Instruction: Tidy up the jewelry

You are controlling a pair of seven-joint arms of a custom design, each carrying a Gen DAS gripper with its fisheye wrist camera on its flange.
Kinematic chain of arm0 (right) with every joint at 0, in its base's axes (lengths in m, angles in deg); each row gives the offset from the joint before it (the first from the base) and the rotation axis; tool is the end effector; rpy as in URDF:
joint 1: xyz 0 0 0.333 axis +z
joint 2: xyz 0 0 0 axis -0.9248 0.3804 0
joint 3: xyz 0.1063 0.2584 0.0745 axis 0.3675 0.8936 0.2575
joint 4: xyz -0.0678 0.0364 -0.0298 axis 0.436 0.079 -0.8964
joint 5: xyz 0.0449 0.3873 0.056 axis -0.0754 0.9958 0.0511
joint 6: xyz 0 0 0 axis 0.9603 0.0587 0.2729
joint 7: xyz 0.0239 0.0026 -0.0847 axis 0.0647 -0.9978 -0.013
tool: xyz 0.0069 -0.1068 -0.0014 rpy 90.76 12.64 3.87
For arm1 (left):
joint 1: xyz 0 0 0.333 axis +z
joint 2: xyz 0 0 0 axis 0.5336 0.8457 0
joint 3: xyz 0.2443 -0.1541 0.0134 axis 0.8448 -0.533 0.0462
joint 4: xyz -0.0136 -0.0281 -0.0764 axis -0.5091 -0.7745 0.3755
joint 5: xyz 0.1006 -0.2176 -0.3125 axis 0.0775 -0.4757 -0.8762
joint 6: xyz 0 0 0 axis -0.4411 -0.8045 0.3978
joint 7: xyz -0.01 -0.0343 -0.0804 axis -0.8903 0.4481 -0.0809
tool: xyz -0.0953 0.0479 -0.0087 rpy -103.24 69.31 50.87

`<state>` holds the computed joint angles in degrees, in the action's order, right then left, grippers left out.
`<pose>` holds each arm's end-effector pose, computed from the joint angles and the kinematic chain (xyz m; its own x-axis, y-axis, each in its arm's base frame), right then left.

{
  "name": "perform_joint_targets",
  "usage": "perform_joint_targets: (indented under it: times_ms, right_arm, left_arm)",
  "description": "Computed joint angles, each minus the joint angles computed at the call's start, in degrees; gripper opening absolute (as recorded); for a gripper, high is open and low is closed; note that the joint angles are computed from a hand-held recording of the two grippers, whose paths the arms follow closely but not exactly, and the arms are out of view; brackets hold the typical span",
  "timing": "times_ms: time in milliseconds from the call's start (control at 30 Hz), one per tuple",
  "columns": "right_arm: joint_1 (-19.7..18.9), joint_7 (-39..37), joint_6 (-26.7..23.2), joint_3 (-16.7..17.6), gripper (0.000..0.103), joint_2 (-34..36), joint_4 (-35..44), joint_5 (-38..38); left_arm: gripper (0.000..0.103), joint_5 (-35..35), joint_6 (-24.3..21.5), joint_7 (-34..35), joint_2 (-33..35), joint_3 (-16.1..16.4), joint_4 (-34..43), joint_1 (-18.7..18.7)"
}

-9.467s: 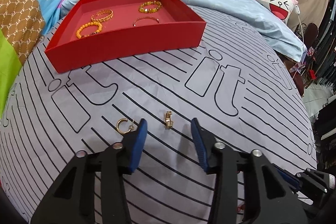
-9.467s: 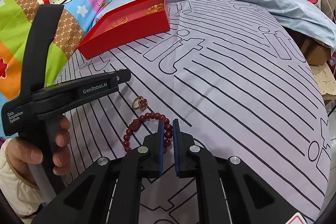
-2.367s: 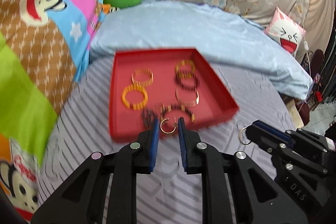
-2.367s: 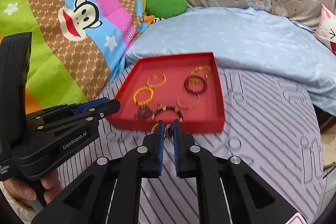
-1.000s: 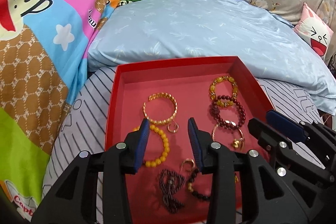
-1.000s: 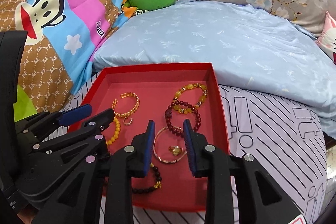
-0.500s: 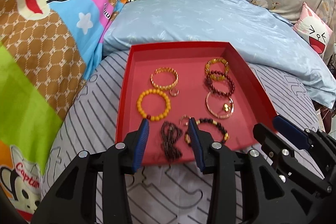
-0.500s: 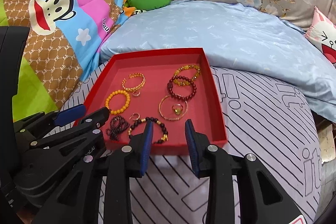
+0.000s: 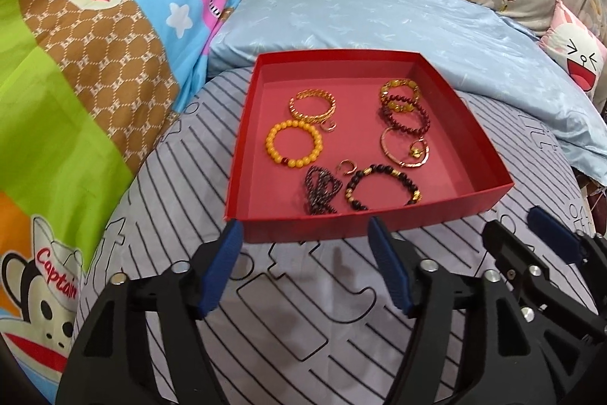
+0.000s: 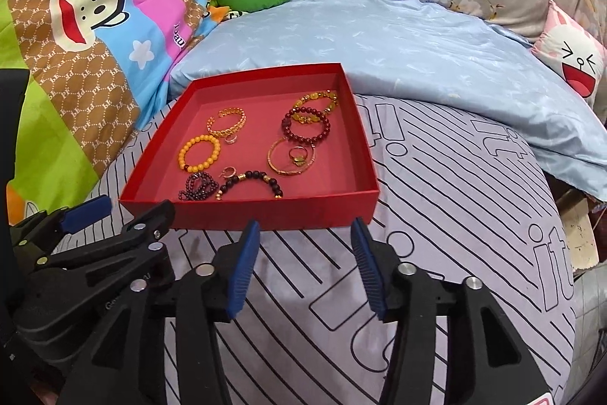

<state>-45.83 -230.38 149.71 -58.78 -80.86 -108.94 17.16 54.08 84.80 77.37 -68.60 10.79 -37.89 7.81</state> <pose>0.4218 0.2716 0.3447 -0.3198 -0.9464 -0.0451 -0.6936 0.2662 -0.6693 0.4984 -0.3987 0.3415 -0.3530 -0.9352 -0.0290 -0.7198 0.2913 -0.6301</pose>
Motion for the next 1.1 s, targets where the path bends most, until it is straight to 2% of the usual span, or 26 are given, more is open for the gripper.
perform_joint_targets:
  times_ms: [267, 467, 533, 667, 733, 1100]
  right_arm:
    - [0.1, 0.9, -0.6, 0.3, 0.070, -1.1, -1.6, 0.4]
    - [0.5, 1.2, -2.7, 0.8, 0.077, -1.0, -1.8, 0.6]
    - [0.7, 1.9, -3.1, 0.8, 0.085, -1.2, -2.0, 0.8]
    - [0.3, 2.5, -0.6, 0.4, 0.088, -1.3, -2.7, 0.6]
    - [0.3, 2.8, -0.7, 0.5, 0.097, -1.4, -2.8, 0.4]
    - [0.8, 4.1, -3.0, 1.1, 0.097, -1.8, -2.7, -0.9]
  left_arm:
    - [0.089, 3.0, -1.6, -4.3, -1.4, 0.9, -1.9, -0.4]
    - [0.092, 4.6, -2.0, -5.8, -1.9, 0.6, -2.8, -0.1]
    - [0.093, 4.5, -2.2, -6.1, -2.0, 0.5, -3.0, 0.1]
    - [0.093, 4.8, -1.8, -6.9, -2.3, 0.5, -3.5, 0.5]
    - [0.093, 5.3, -2.1, -7.6, -2.5, 0.6, -3.7, 0.4]
    - [0.094, 5.3, -2.0, -7.9, -2.5, 0.3, -4.1, 0.9]
